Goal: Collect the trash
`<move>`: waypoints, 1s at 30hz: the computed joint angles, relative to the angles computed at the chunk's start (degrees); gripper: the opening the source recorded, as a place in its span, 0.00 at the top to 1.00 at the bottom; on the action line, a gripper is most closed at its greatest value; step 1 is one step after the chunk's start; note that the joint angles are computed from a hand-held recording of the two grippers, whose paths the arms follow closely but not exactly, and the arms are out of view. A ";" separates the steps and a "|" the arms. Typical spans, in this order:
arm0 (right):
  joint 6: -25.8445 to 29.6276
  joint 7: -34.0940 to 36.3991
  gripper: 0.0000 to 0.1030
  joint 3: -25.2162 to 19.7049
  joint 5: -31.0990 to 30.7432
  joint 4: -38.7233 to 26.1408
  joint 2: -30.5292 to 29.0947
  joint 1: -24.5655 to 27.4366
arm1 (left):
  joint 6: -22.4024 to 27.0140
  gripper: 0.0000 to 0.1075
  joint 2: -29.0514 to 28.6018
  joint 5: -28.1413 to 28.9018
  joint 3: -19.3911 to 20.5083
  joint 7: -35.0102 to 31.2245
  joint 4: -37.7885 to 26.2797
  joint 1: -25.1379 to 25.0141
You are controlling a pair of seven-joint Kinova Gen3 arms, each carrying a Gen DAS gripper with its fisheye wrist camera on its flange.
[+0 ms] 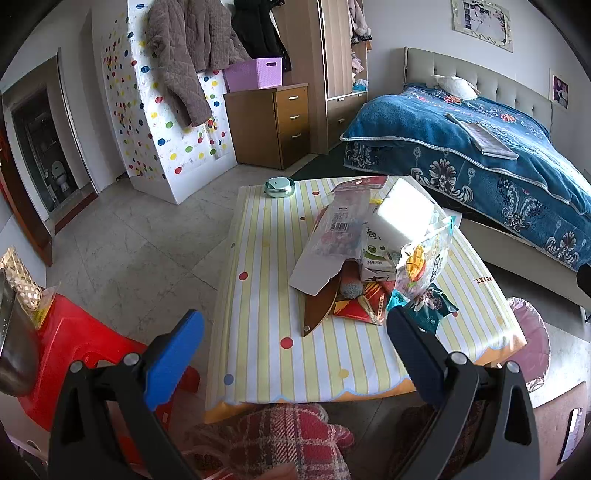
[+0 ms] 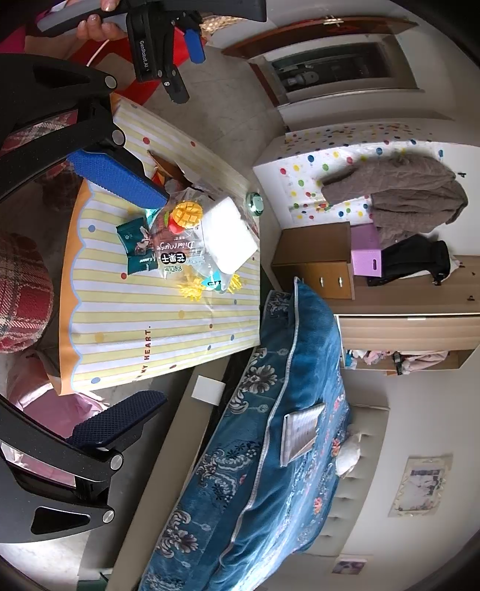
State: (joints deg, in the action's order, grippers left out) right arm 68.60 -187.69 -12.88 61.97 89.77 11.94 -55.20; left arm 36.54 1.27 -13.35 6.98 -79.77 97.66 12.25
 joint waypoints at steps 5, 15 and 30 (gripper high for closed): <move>-0.14 -0.10 0.05 0.00 0.07 0.06 0.06 0.02 | -0.01 0.10 0.00 0.39 -0.17 -0.30 0.06 -0.16; 0.08 0.11 0.05 0.10 -0.06 -0.31 0.20 -0.10 | -0.19 0.10 -0.33 0.14 -0.04 0.54 0.70 -0.12; 0.19 -0.03 0.05 0.18 -0.05 -0.35 0.32 -0.28 | 0.20 0.10 -0.06 1.10 -0.28 -0.80 0.04 -0.57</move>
